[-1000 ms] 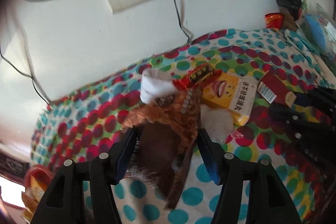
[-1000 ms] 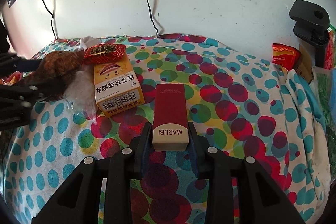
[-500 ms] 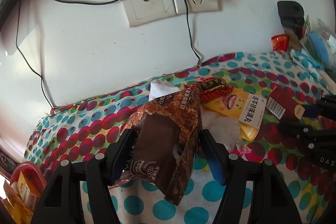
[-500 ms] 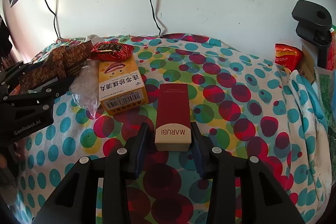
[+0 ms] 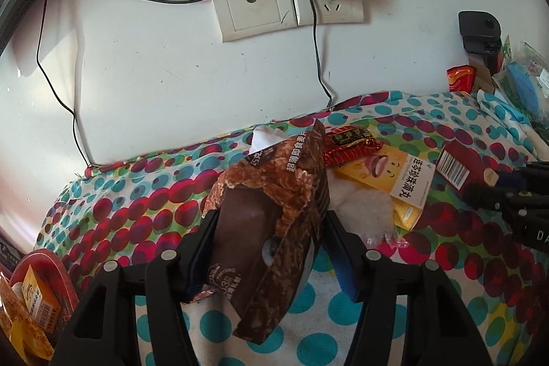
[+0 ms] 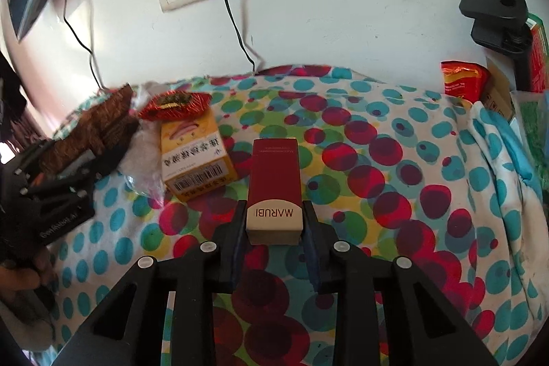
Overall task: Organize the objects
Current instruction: 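Grasp the brown chocolate snack bag with the left gripper, then carry the brown bag with the left gripper into the red tray and open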
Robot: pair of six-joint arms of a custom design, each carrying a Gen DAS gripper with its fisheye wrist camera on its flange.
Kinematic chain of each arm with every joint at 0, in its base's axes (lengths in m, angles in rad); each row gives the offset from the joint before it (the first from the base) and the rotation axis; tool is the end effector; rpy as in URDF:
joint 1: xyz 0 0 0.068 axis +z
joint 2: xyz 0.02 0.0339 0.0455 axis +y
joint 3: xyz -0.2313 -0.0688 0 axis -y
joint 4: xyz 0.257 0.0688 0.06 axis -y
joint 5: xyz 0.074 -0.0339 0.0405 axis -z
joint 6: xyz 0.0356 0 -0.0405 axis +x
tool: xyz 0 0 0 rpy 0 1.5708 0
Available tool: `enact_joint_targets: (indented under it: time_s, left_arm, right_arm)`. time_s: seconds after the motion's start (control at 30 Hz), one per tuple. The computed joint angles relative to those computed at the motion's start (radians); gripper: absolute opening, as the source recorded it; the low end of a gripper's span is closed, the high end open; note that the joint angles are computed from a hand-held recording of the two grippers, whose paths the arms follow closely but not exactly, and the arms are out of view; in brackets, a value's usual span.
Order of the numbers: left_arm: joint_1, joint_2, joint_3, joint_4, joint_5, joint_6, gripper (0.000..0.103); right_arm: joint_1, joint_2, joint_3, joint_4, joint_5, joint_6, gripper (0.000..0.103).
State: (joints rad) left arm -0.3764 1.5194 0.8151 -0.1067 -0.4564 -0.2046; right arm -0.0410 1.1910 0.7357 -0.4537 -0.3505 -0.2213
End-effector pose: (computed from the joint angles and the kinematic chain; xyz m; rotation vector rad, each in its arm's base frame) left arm 0.2995 -0.1015 0.1470 -0.0151 2.2916 0.2468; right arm 0.2578 0.0017 0.1844 -0.3653 2.4023 0.3168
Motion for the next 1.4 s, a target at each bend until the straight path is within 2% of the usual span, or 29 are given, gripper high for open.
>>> enact_joint_targets:
  time_s: [0.2,0.53,0.77,1.03,1.23,1.4]
  left_arm:
    - [-0.004,-0.056,-0.021,-0.019,0.013,-0.01,0.059]
    - [-0.062,-0.22,-0.054,-0.168,-0.01,-0.069,0.059]
    - [-0.129,-0.388,-0.055,-0.367,-0.065,-0.163,0.059]
    - [-0.169,-0.575,-0.075,-0.575,-0.143,-0.223,0.059]
    - [-0.141,-0.758,-0.115,-0.736,-0.168,-0.254,0.059]
    - [-0.043,-0.937,-0.153,-0.872,-0.163,-0.239,0.059]
  right_arm:
    - [0.023,-0.03,-0.013,0.005,0.039,-0.004,0.028]
    - [0.041,-0.013,-0.006,0.01,0.076,-0.007,0.028]
    - [0.053,-0.003,-0.006,0.011,0.095,-0.007,0.028]
    - [0.062,0.004,0.0,0.014,0.12,-0.006,0.028]
    - [0.068,0.005,0.004,0.005,0.131,-0.008,0.028]
    - [0.072,0.011,0.009,0.002,0.143,-0.019,0.028]
